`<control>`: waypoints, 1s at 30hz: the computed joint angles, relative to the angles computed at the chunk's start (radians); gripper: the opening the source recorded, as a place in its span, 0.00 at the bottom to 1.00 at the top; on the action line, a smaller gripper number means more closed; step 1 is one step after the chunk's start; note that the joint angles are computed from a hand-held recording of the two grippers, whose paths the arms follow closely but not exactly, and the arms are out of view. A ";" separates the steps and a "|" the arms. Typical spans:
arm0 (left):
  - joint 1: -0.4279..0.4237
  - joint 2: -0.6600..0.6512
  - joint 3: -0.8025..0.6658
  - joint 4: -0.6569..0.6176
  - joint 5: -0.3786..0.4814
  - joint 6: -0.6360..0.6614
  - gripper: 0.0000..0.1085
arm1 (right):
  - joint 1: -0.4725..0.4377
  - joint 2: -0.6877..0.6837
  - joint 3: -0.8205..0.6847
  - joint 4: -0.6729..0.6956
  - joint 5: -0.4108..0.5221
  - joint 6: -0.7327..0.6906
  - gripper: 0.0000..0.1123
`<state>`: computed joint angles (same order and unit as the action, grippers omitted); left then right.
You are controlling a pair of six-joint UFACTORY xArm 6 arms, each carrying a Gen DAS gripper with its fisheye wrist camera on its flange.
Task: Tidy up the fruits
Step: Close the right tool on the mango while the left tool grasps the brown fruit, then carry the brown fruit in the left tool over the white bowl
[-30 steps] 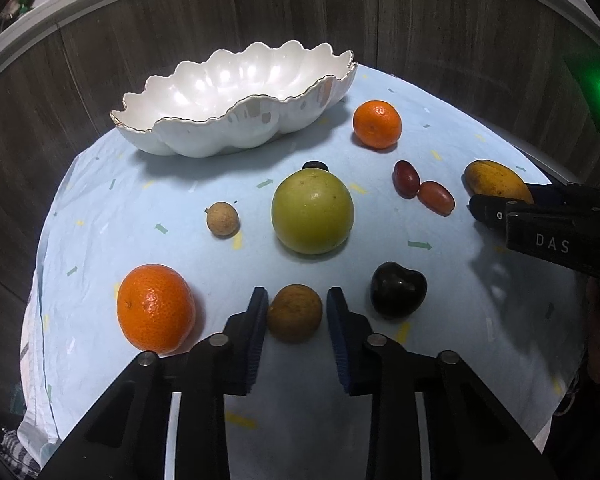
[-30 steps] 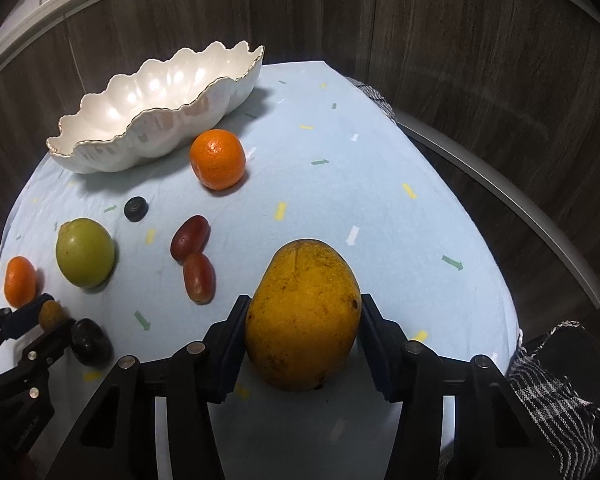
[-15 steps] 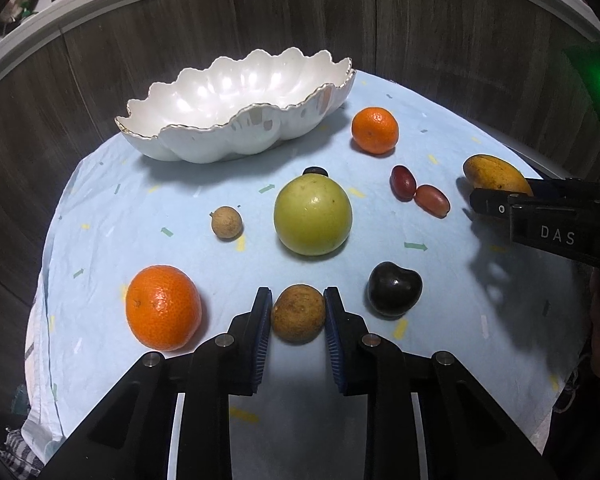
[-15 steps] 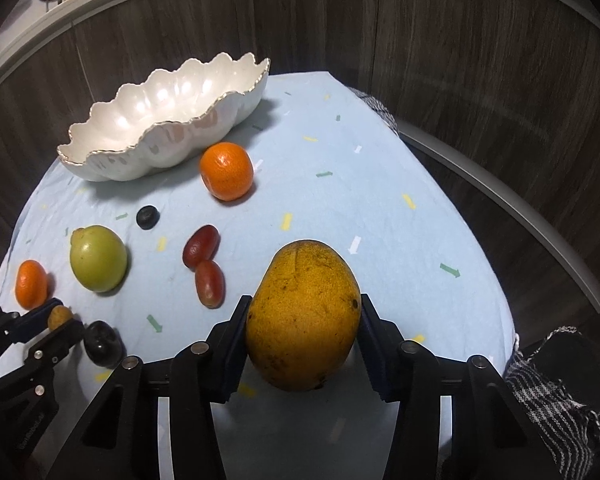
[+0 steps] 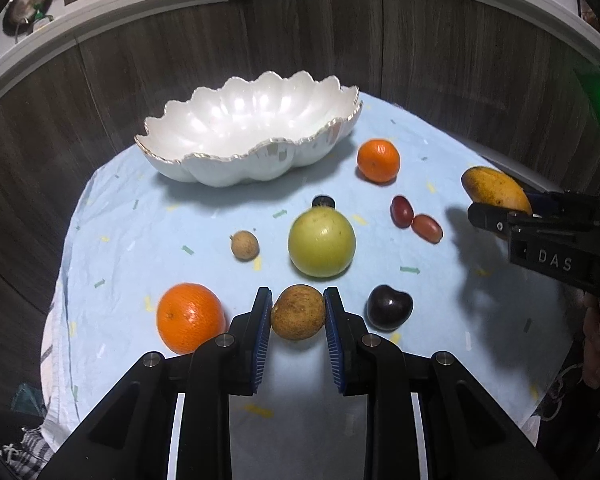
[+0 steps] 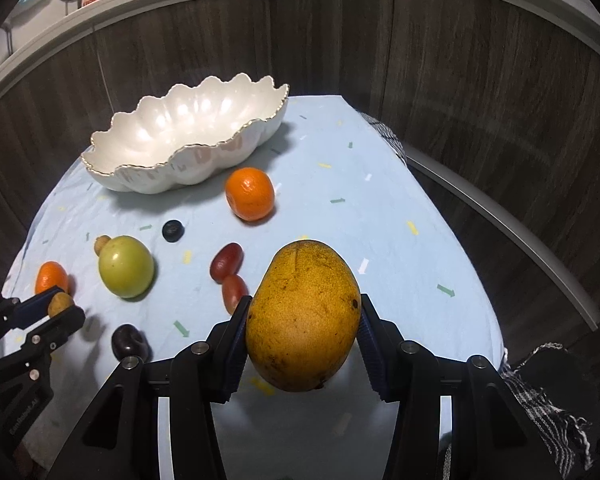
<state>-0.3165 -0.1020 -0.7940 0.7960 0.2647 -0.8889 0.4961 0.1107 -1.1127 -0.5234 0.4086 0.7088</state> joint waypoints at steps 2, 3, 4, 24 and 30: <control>0.002 -0.012 0.000 0.003 0.002 -0.006 0.24 | 0.003 -0.005 -0.001 -0.005 0.002 -0.001 0.45; 0.003 -0.016 0.002 0.002 0.002 -0.006 0.24 | 0.005 -0.006 -0.004 -0.004 0.004 -0.004 0.45; 0.004 -0.020 0.003 -0.001 0.003 -0.005 0.24 | 0.008 -0.009 -0.005 -0.003 0.005 -0.007 0.45; 0.040 -0.074 -0.041 -0.048 0.036 0.029 0.24 | 0.031 0.002 -0.097 0.045 -0.006 -0.068 0.45; 0.062 -0.054 -0.081 -0.039 0.030 0.029 0.24 | 0.034 0.034 -0.158 0.041 -0.010 -0.077 0.45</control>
